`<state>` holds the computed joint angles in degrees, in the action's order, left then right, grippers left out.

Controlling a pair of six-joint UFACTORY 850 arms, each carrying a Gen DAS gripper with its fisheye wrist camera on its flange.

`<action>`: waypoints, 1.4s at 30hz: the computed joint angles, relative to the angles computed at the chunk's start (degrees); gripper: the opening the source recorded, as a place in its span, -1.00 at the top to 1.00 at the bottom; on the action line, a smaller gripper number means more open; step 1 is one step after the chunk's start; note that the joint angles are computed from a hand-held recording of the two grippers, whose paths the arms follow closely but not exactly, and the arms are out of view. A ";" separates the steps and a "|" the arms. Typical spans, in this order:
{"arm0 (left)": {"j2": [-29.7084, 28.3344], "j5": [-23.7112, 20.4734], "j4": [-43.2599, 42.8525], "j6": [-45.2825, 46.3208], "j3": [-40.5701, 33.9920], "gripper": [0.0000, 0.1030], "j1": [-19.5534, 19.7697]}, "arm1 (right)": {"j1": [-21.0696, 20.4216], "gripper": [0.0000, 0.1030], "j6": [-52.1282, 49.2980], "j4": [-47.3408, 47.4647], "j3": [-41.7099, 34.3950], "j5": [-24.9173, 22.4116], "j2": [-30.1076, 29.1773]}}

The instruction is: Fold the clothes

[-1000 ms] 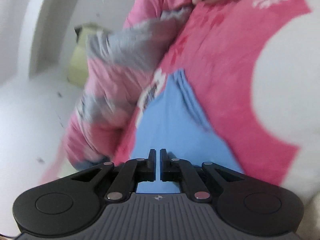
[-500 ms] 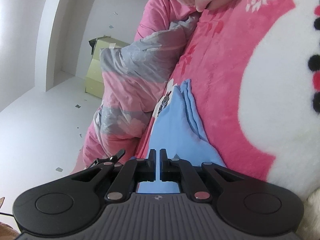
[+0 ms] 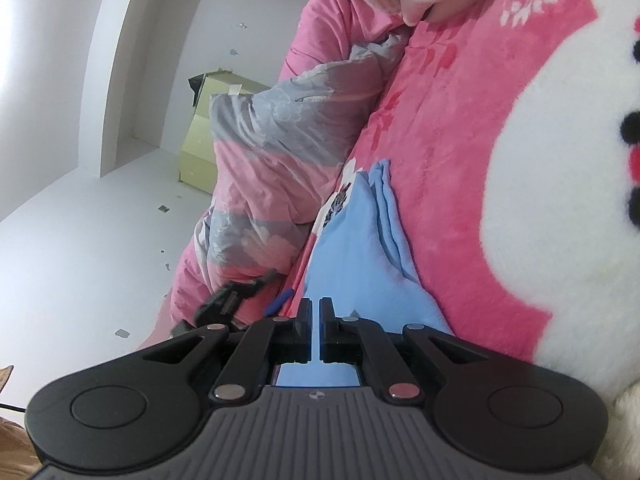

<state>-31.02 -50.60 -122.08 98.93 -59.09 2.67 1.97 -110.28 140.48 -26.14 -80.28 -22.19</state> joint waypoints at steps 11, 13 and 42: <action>-4.82 9.29 0.52 -6.03 -7.66 -0.01 -2.65 | 0.26 0.98 -0.66 0.02 -0.10 -0.40 -0.38; -3.70 7.79 0.22 -7.09 -6.69 -0.01 -1.55 | 0.26 0.98 -0.51 -0.05 -0.19 0.14 -0.21; 3.21 15.72 13.39 -0.06 0.45 -0.06 -2.74 | -2.41 0.74 38.96 -34.97 -49.42 35.62 -18.77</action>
